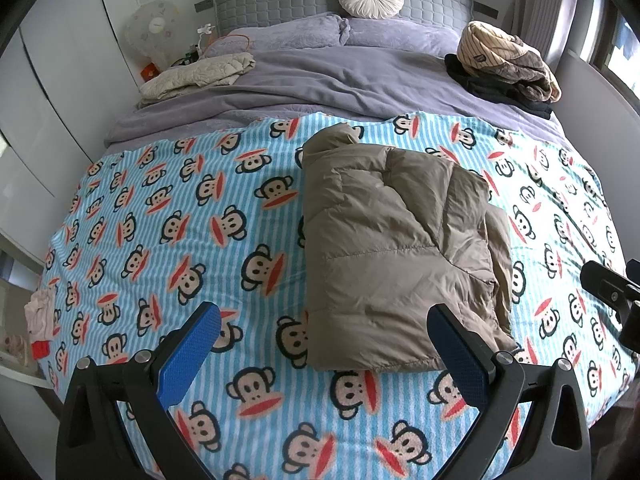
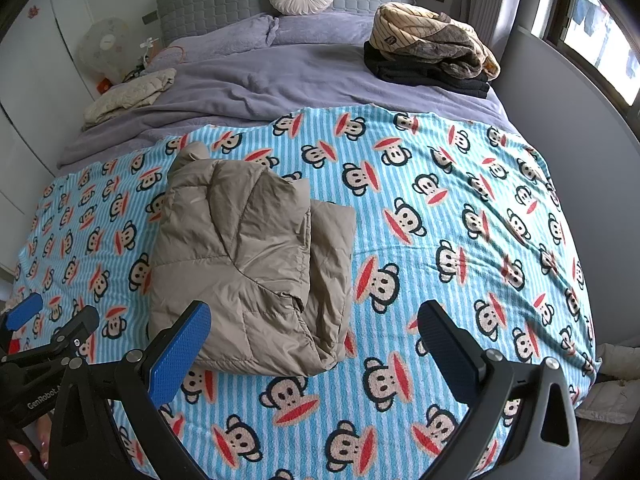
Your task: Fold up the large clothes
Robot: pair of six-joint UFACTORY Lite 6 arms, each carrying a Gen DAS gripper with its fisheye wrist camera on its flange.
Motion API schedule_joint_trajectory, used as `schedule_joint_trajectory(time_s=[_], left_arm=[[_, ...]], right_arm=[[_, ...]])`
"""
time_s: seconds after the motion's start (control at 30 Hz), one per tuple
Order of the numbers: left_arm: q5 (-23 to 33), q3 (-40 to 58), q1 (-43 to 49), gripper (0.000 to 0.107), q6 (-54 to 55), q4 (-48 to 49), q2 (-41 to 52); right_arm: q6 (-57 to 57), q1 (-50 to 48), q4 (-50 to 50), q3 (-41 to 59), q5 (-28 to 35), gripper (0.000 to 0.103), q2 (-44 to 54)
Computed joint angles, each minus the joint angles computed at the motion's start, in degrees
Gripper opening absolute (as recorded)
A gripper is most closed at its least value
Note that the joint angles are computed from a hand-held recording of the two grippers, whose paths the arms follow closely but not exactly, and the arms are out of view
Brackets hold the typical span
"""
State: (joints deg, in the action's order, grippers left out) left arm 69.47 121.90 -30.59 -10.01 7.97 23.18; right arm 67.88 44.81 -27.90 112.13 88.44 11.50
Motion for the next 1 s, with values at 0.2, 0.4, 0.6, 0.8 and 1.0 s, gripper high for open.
schedule_joint_trajectory(time_s=[0.2,0.4,0.6,0.8,1.0], left_arm=[[-0.4,-0.7,0.1,0.103,0.1,0.2,-0.4],[-0.8,-1.0,0.9,0.103,1.0,-0.3,-0.4],[-0.6,0.2,1.3,0.103,1.6,-0.5,0.3],[-0.4,0.5,1.1,0.103,1.2,-0.7,0.4],[-0.9,0.6,0.7,0.103,1.2,0.2,0.3]], right_arm=[[0.0,0.0,0.0,0.1,0.0,0.103,0.1],[-0.1,0.0,0.1,0.5,0.2,0.103,0.3],[0.0,0.2,0.0,0.8,0.4,0.103,0.6],[0.1,0.2,0.0,1.1,0.5,0.103,0.8],[0.2,0.2,0.0,1.3,0.6,0.103,0.9]])
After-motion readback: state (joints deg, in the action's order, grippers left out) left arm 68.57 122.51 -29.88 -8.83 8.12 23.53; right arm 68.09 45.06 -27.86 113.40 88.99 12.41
